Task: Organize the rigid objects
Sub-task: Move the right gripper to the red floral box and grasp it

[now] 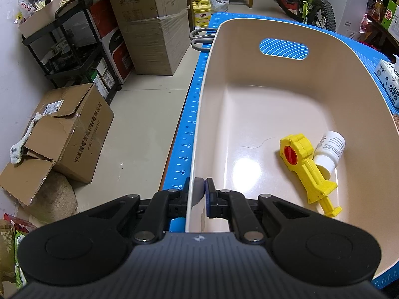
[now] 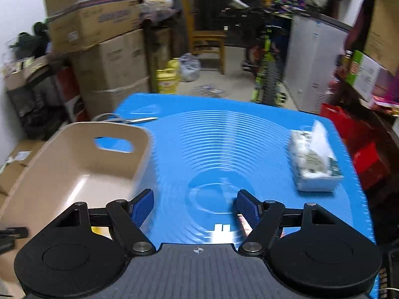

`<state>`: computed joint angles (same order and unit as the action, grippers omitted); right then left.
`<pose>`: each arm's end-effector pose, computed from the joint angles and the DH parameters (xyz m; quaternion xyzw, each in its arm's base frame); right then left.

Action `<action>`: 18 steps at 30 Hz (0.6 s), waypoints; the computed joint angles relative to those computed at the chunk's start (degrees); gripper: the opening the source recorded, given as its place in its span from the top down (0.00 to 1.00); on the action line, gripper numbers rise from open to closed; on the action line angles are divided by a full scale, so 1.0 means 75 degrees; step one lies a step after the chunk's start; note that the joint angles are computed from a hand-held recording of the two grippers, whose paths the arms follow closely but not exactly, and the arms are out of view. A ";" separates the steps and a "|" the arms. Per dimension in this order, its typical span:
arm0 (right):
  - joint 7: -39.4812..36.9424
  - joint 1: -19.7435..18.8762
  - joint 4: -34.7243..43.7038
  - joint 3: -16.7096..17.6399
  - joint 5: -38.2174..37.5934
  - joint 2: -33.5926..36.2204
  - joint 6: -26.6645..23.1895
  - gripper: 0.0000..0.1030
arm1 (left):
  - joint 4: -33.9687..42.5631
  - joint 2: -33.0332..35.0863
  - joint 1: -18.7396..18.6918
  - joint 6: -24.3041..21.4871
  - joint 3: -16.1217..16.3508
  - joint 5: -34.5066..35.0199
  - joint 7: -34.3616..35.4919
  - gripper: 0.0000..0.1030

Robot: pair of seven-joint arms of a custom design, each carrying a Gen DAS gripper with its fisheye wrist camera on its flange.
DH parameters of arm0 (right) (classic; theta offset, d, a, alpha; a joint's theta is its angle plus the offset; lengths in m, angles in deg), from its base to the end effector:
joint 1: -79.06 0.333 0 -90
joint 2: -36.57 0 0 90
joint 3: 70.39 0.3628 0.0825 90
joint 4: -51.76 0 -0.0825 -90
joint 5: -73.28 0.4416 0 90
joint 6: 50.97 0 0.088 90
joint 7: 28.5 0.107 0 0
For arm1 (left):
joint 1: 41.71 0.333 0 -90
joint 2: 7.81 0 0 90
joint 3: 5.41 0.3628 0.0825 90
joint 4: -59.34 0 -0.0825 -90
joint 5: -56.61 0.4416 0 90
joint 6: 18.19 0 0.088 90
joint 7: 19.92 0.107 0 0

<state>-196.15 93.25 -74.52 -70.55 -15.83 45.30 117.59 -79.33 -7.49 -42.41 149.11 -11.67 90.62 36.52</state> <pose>0.5609 0.2072 0.3393 -0.6282 0.6730 -0.2762 0.2758 0.5484 -0.1020 0.3568 -0.6519 0.7092 -0.1573 0.2176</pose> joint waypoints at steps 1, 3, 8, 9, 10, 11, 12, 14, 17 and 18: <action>0.0001 -0.0043 -0.0025 -0.0049 -0.0014 0.0019 -0.0037 0.24 | 0.0003 0.0003 -0.0002 -0.0004 -0.0001 0.0002 -0.0009 0.88; -0.0070 -0.0135 -0.0061 -0.0113 0.0108 0.0094 -0.0074 0.24 | 0.0026 0.0009 -0.0007 -0.0039 -0.0001 0.0011 -0.0036 0.88; -0.0074 -0.0267 -0.0172 -0.0270 0.0168 0.0298 -0.0215 0.23 | 0.0055 0.0004 -0.0027 -0.0113 -0.0008 0.0135 -0.0185 0.88; -0.0108 -0.0309 -0.0169 -0.0304 0.0151 0.0364 -0.0156 0.23 | 0.0056 0.0005 -0.0026 -0.0115 -0.0008 0.0105 -0.0167 0.88; -0.0111 -0.0349 -0.0158 -0.0338 0.0108 0.0437 -0.0073 0.23 | 0.0055 0.0005 -0.0025 -0.0114 -0.0006 0.0073 -0.0149 0.88; -0.0162 -0.0378 -0.0150 -0.0353 0.0139 0.0506 -0.0001 0.23 | 0.0056 0.0006 -0.0025 -0.0116 -0.0006 0.0063 -0.0149 0.88; -0.0263 -0.0431 -0.0120 -0.0380 0.0198 0.0606 0.0155 0.23 | 0.0057 0.0003 -0.0026 -0.0123 -0.0007 0.0060 -0.0150 0.88; -0.0228 -0.0486 -0.0030 -0.0461 0.0072 0.0817 0.0459 0.23 | 0.0057 0.0003 -0.0024 -0.0125 -0.0005 0.0041 -0.0142 0.88; -0.0563 -0.0483 0.0031 -0.0543 0.0295 0.1041 0.0625 0.23 | 0.0061 0.0001 -0.0035 -0.0151 -0.0012 0.0128 -0.0248 0.88; -0.0651 -0.0474 0.0066 -0.0581 0.0347 0.1127 0.0671 0.23 | 0.0068 0.0004 -0.0038 -0.0166 -0.0014 0.0168 -0.0284 0.88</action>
<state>-201.03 89.69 -74.02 -74.91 -13.23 53.75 122.63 -78.82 -7.46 -42.69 147.86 -11.78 91.88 34.39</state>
